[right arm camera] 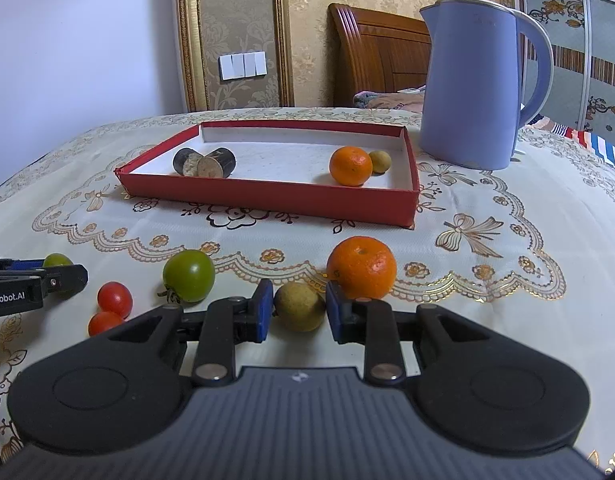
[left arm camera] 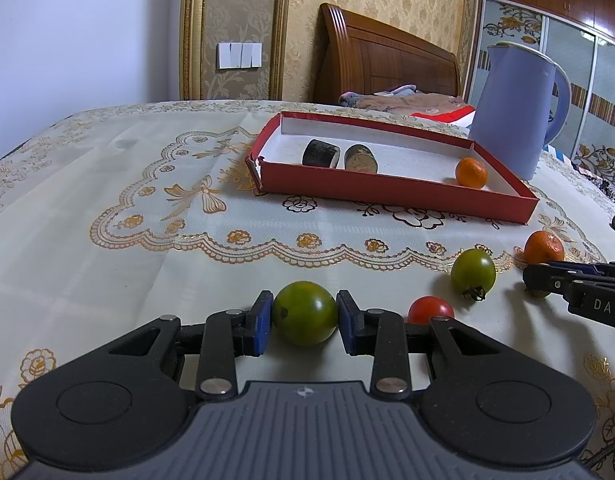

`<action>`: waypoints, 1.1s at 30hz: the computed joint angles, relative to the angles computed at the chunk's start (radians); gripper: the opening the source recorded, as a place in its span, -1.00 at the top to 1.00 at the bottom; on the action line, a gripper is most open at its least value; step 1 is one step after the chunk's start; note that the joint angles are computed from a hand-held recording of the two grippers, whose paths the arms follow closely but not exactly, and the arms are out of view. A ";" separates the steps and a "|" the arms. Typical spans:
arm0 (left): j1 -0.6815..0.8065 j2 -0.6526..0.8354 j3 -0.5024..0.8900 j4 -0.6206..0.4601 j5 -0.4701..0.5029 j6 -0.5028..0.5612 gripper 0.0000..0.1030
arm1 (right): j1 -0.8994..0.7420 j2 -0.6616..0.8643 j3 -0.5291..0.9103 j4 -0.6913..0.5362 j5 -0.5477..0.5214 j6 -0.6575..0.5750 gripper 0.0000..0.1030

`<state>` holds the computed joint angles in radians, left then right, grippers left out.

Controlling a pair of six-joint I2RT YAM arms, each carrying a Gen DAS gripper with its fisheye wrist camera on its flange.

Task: Organize fruits
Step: 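Carry the kiwi with the right gripper and the tomato with the left into the box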

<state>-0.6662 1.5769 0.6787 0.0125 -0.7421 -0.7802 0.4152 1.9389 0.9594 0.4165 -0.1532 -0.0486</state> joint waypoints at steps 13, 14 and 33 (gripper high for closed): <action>-0.002 -0.001 -0.003 0.000 -0.012 -0.011 0.36 | -0.003 0.001 0.000 0.002 -0.006 0.007 0.48; -0.003 0.002 0.000 -0.003 -0.014 -0.012 0.36 | -0.002 0.001 0.000 0.002 -0.005 0.008 0.48; -0.025 0.037 0.081 -0.105 -0.070 -0.015 0.36 | -0.006 -0.022 -0.026 0.032 0.001 0.027 0.48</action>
<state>-0.6908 1.6138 0.7593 -0.0922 -0.8121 -0.7948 0.4087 1.9168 0.9338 0.4480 -0.1525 -0.0217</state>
